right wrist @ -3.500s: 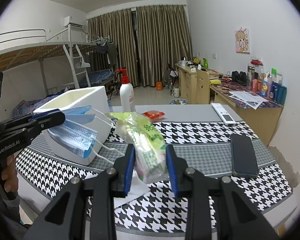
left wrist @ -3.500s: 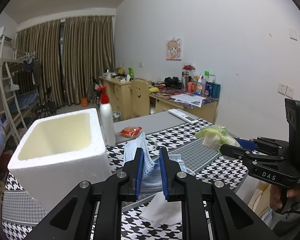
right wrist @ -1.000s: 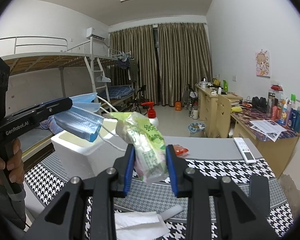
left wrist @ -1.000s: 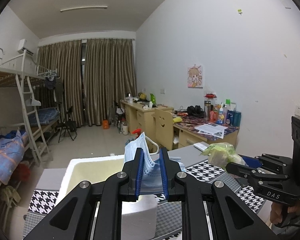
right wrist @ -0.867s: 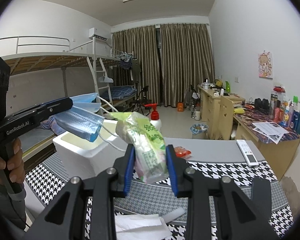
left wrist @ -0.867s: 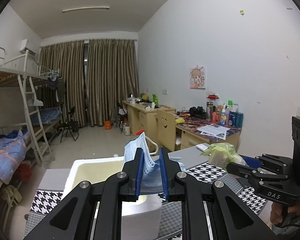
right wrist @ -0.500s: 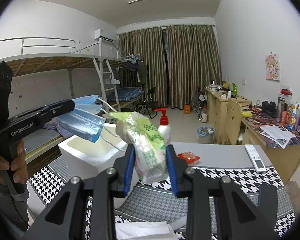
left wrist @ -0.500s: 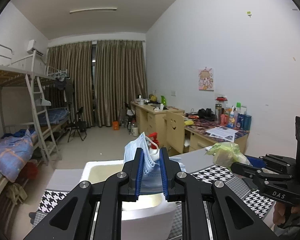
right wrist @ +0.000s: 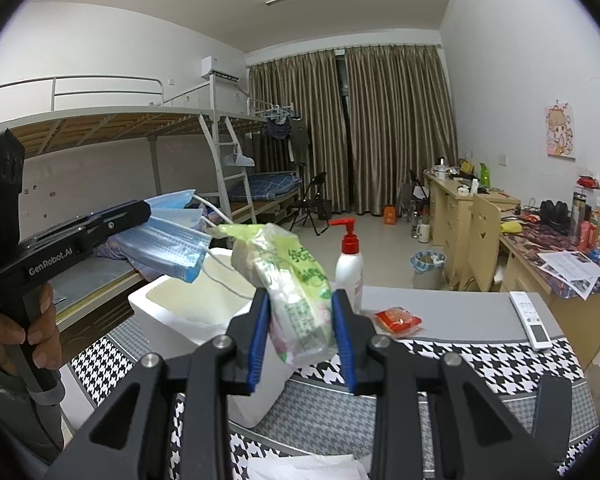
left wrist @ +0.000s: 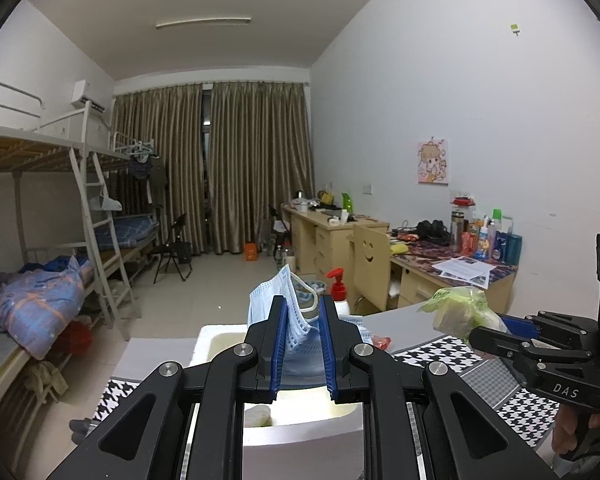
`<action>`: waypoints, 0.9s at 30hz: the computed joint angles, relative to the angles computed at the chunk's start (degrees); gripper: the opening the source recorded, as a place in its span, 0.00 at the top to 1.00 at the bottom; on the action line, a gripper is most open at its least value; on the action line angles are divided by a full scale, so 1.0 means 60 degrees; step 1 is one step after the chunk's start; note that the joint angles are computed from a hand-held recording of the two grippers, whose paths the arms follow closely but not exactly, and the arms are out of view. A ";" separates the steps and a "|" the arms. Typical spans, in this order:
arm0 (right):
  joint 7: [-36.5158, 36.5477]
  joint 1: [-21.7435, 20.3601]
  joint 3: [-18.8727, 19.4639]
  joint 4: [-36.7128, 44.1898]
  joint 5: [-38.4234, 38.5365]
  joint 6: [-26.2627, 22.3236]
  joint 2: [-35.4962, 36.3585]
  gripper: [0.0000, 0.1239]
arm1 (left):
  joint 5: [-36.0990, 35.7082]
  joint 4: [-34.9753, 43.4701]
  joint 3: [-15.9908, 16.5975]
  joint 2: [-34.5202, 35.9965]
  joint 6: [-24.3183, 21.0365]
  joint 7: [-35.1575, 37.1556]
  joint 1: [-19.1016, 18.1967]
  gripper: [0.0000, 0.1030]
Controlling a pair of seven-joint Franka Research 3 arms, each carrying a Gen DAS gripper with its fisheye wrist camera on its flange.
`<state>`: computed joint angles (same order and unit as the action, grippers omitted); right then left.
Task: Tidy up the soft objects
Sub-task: 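Carry the face masks and plastic bag with both tools over the white foam box, then open both tools to drop the masks and plastic bag into the box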
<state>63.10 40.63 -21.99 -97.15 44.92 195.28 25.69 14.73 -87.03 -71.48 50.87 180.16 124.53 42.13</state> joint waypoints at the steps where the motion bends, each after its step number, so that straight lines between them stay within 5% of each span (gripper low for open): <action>1: 0.0017 -0.0109 0.0116 0.0054 -0.0062 -0.0030 0.0012 0.71 | -0.0016 0.0034 0.0058 -0.0029 0.0005 -0.0036 -0.0031 0.83; 27: 0.2905 -0.0132 -0.0503 0.1501 -0.2953 -0.1635 0.0970 0.71 | -0.1125 0.1207 0.1461 -0.0245 -0.0355 0.0130 -0.1114 0.83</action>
